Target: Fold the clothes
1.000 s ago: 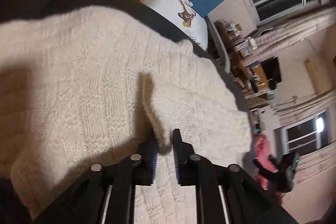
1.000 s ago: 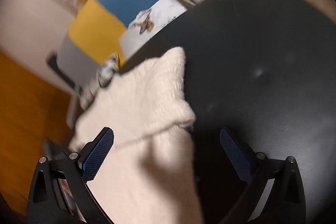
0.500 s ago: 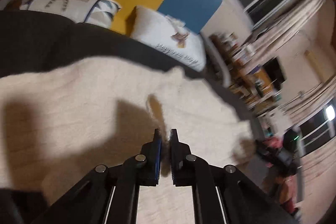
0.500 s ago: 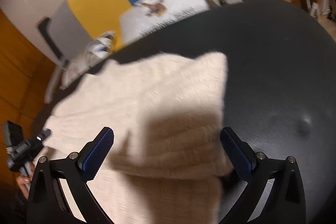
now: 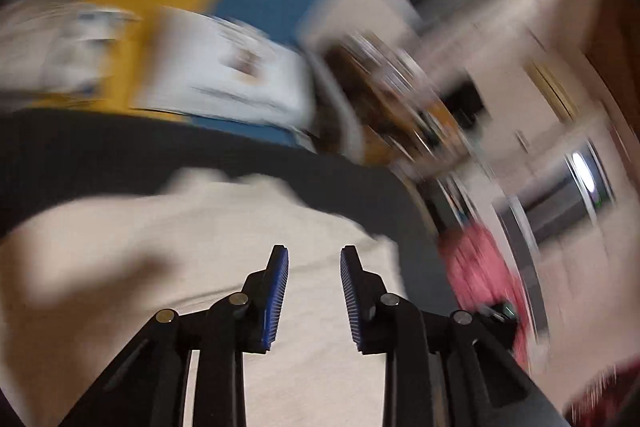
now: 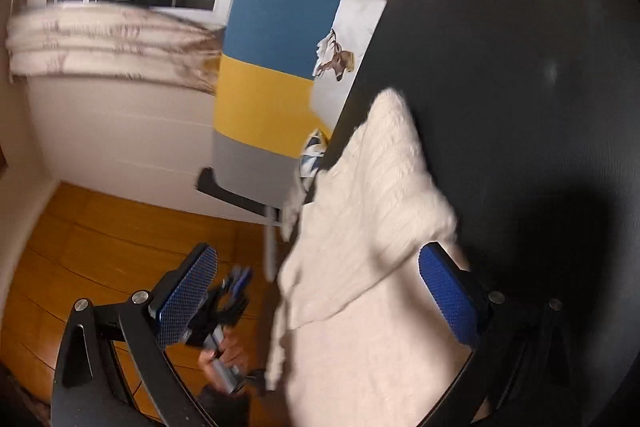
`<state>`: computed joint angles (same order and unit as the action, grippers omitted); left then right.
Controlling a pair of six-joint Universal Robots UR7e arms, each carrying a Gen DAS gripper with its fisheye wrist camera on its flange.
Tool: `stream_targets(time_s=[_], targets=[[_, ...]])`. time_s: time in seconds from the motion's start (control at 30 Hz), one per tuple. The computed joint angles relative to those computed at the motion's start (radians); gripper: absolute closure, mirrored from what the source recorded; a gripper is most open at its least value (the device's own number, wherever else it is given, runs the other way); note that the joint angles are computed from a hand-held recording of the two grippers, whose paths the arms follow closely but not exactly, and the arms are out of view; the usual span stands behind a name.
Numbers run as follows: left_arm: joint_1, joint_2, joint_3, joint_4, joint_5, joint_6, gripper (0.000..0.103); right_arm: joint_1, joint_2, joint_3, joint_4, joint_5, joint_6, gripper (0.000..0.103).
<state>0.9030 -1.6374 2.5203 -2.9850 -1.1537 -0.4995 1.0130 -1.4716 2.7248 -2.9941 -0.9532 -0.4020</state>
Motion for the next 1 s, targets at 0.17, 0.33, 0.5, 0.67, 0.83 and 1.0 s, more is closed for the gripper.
stream_targets(time_s=[0.17, 0.33, 0.5, 0.67, 0.83, 1.0], targets=[[0.088, 0.390, -0.317, 0.110, -0.200, 0.142, 0.075, 0.016, 0.130, 0.009, -0.116, -0.005, 0.075, 0.000], [0.134, 0.575, -0.491, 0.252, -0.285, 0.213, 0.075, 0.077, 0.245, -0.028, -0.234, -0.044, 0.165, 0.000], [0.162, 0.660, -0.593, 0.370, -0.322, 0.255, 0.075, 0.095, 0.298, -0.059, -0.281, -0.047, 0.210, 0.000], [0.165, 0.719, -0.646, 0.428, -0.306, 0.284, 0.070, 0.085, 0.347, -0.068, -0.344, -0.010, 0.232, 0.000], [0.159, 0.745, -0.681, 0.489, -0.311, 0.319, 0.073, 0.108, 0.370, -0.071, -0.411, -0.041, 0.279, 0.000], [0.130, 0.699, -0.548, 0.157, -0.335, 0.447, 0.103, 0.146, 0.400, -0.079, -0.508, -0.091, 0.342, 0.000]])
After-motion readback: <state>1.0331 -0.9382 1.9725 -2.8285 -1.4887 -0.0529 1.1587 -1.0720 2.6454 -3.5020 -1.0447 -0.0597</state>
